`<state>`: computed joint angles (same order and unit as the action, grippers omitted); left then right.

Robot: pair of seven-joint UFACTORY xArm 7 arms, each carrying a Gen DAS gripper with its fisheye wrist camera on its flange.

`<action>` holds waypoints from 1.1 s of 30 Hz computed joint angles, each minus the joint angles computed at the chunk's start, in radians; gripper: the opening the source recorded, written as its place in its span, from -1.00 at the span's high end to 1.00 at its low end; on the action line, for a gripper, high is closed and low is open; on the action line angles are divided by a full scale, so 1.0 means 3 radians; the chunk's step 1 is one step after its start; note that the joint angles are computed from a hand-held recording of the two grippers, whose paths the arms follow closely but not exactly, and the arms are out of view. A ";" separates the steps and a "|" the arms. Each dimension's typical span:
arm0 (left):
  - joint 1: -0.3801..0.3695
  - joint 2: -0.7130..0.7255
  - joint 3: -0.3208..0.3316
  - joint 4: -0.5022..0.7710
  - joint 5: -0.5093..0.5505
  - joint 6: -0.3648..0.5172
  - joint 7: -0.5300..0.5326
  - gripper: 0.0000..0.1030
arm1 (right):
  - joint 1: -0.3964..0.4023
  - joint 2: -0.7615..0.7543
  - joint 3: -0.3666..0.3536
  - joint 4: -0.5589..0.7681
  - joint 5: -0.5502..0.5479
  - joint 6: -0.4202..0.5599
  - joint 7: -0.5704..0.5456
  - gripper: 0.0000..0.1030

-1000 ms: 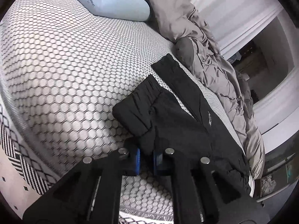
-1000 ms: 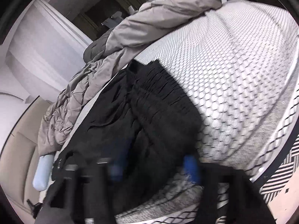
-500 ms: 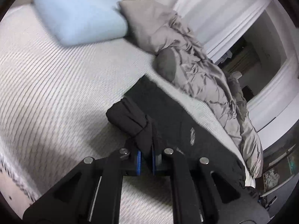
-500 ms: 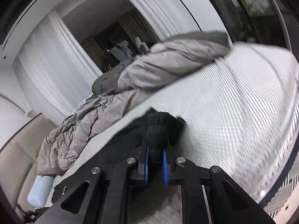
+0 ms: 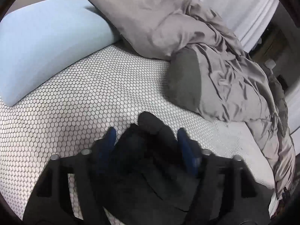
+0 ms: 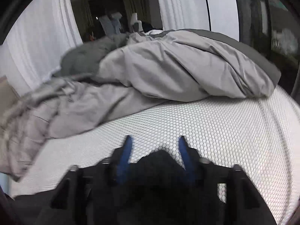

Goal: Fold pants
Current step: 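Hold the folded pants edge with the left gripper while the right gripper opens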

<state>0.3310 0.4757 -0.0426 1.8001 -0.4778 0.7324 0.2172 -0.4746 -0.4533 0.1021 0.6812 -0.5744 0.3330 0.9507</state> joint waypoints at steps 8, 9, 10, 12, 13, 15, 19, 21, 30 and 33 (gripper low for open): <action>0.0310 -0.0481 -0.0090 -0.0728 -0.0719 0.0051 0.0765 -0.27 | 0.0316 -0.0560 -0.0185 -0.0639 0.0312 -0.0401 -0.0352 -0.39; 0.0331 -0.0603 -0.0092 -0.0894 -0.0855 0.0115 0.0923 -0.27 | 0.0391 -0.0685 -0.0206 -0.0760 0.0380 -0.0466 -0.0415 -0.43; 0.0365 -0.0716 -0.0094 -0.1051 -0.1031 0.0205 0.1098 -0.27 | 0.0473 -0.0834 -0.0213 -0.0904 0.0440 -0.0535 -0.0467 -0.45; 0.0379 -0.0903 -0.0085 -0.1313 -0.1332 0.0416 0.1387 -0.27 | 0.0609 -0.1116 -0.0169 -0.1154 0.0563 -0.0603 -0.0500 -0.47; 0.0367 -0.0959 -0.0076 -0.1418 -0.1481 0.0511 0.1483 -0.27 | 0.0683 -0.1240 -0.0162 -0.1259 0.0630 -0.0619 -0.0518 -0.47; 0.0258 -0.0983 -0.0038 -0.1533 -0.1498 0.0606 0.1487 -0.27 | 0.0784 -0.1497 -0.0087 -0.1438 0.0779 -0.0555 -0.0483 -0.48; -0.0018 -0.0855 0.0052 -0.1542 -0.1376 0.0634 0.1314 -0.24 | 0.0980 -0.1914 -0.0015 -0.1654 0.1055 -0.0339 -0.0497 -0.48; -0.0112 -0.0748 0.0072 -0.1513 -0.1488 0.0546 0.1225 -0.21 | 0.0976 -0.2156 0.0103 -0.1738 0.1141 -0.0190 -0.0491 -0.50; -0.0077 -0.1122 0.0175 -0.1886 -0.1885 0.0286 0.1733 1.00 | 0.1071 -0.3189 0.0229 -0.2009 0.1412 0.0488 -0.0543 -0.53; -0.0141 -0.1097 0.0306 -0.1883 -0.1557 0.0258 0.1557 1.00 | 0.1077 -0.3527 0.0196 -0.2070 0.1443 0.0818 -0.0523 -0.53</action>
